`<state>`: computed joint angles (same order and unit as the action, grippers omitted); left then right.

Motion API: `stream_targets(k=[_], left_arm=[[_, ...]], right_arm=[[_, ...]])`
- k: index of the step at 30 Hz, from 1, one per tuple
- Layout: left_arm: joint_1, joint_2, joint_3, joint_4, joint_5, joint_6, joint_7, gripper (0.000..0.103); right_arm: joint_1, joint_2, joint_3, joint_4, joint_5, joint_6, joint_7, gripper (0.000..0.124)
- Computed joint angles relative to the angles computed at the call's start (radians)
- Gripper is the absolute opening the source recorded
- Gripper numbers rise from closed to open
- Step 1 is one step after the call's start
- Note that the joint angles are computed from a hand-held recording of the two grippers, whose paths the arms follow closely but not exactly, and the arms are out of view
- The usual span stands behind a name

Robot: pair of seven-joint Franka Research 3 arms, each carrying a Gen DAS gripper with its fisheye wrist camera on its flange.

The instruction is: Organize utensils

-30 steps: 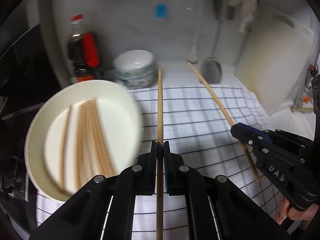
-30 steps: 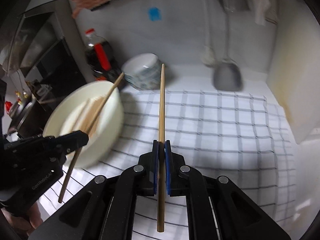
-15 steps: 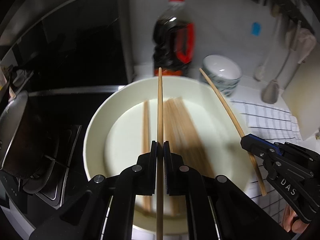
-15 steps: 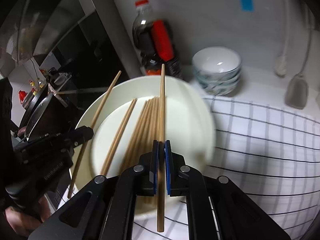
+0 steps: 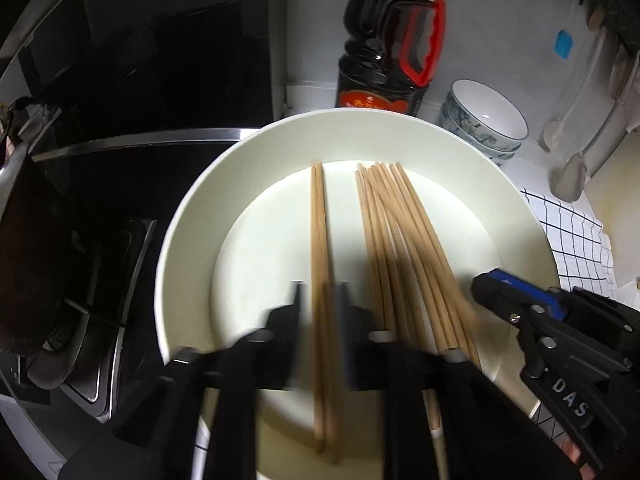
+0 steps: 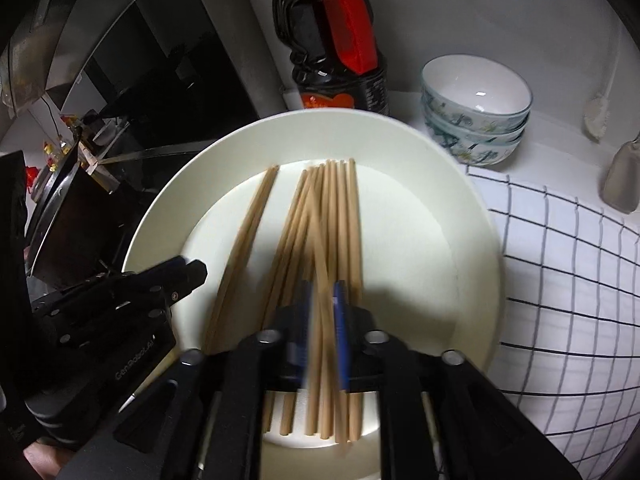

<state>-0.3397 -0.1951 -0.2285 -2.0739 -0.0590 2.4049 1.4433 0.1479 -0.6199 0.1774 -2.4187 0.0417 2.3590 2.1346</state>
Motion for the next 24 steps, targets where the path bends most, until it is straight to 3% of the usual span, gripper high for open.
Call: stream_targets(k=[2,5,12,24], left_arm=[[0.010,-0.022,-0.004,-0.018,0.026,0.019,-0.037,0.068],[0.012,-0.049,0.001,-0.029,0.039,0.016,-0.056,0.071],[0.012,-0.108,0.013,-0.045,0.043,-0.026,-0.088,0.092],[0.008,-0.180,0.016,-0.056,0.075,-0.091,-0.109,0.095]], right_arm=[[-0.006,-0.016,0.002,-0.003,-0.006,-0.007,0.007,0.018],[-0.018,-0.046,0.009,-0.006,-0.022,-0.027,0.019,0.023],[-0.022,-0.104,0.023,-0.019,-0.032,-0.065,0.032,0.039],[-0.017,-0.151,0.045,-0.006,-0.035,-0.128,0.060,0.048]])
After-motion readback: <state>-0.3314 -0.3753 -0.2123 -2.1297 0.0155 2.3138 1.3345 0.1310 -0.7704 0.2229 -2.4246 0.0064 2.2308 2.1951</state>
